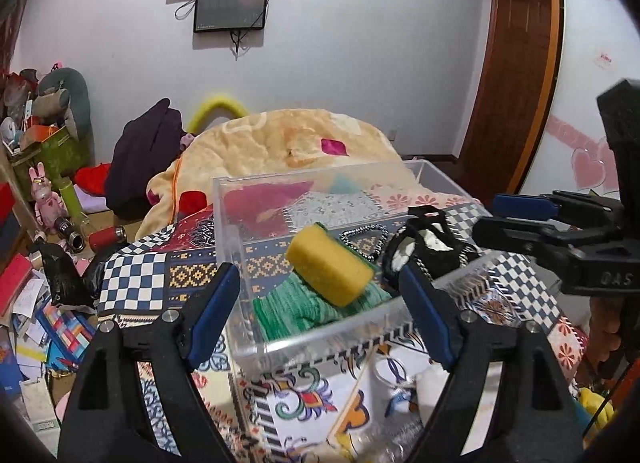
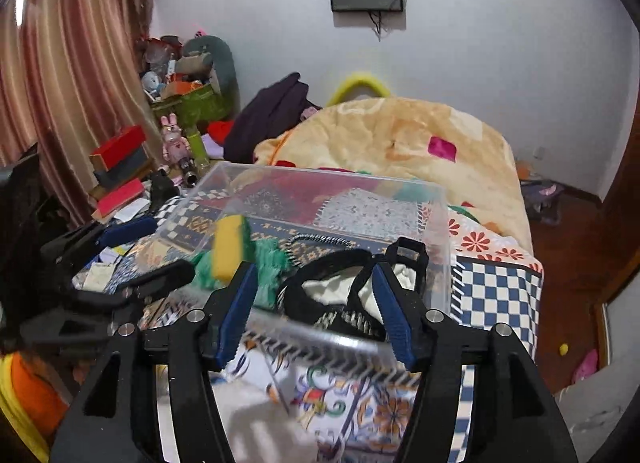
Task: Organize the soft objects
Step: 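Lower the sponge into the box with the left tool while the right tool releases the cord, then grasp the white cloth bag with the right tool while the left tool grasps the plastic bag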
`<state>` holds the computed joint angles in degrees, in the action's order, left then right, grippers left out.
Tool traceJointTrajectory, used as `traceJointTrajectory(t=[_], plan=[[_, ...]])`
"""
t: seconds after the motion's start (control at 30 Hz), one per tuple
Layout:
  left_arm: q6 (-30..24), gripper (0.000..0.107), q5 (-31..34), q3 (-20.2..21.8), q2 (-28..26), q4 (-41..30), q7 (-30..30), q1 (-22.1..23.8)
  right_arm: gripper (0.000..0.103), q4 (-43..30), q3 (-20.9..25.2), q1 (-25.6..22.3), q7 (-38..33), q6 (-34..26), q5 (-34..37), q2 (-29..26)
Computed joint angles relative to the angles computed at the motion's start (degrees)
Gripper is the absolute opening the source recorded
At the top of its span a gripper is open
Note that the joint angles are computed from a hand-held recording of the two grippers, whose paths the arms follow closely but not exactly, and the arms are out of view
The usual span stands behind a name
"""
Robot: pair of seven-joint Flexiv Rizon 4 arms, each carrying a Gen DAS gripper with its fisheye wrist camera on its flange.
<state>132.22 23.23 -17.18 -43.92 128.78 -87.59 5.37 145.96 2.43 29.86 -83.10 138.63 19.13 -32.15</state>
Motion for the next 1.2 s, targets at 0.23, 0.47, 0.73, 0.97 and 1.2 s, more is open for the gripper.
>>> traceJointTrajectory(t=[0.23, 0.47, 0.73, 0.97, 1.2], plan=[[8.33, 0.096, 0.12, 4.70, 1.29, 5.84, 1.75, -2.43, 0.076, 4.95, 3.84, 3.49, -1.38, 13.00, 3.72, -3.50], [10.97, 0.099, 2.94, 5.73, -0.55, 9.21, 2.02, -0.35, 0.082, 6.16, 7.00, 4.42, 2.23, 22.44, 4.49, -11.22], [14.77, 0.099, 1.31, 8.13, -5.02, 11.16, 5.51, -2.79, 0.082, 3.41, 7.52, 7.79, 6.93, 25.66, 7.04, -19.47], [15.97, 0.099, -0.33, 7.89, -7.35, 11.54, 7.93, -3.80, 0.082, 2.57, 6.11, 8.20, 7.76, 23.35, 4.50, -21.00], [14.18, 0.099, 1.20, 5.77, -7.40, 11.47, 6.89, -1.64, 0.050, 3.12, 6.55, 6.40, 9.13, 25.37, 2.89, -22.70]])
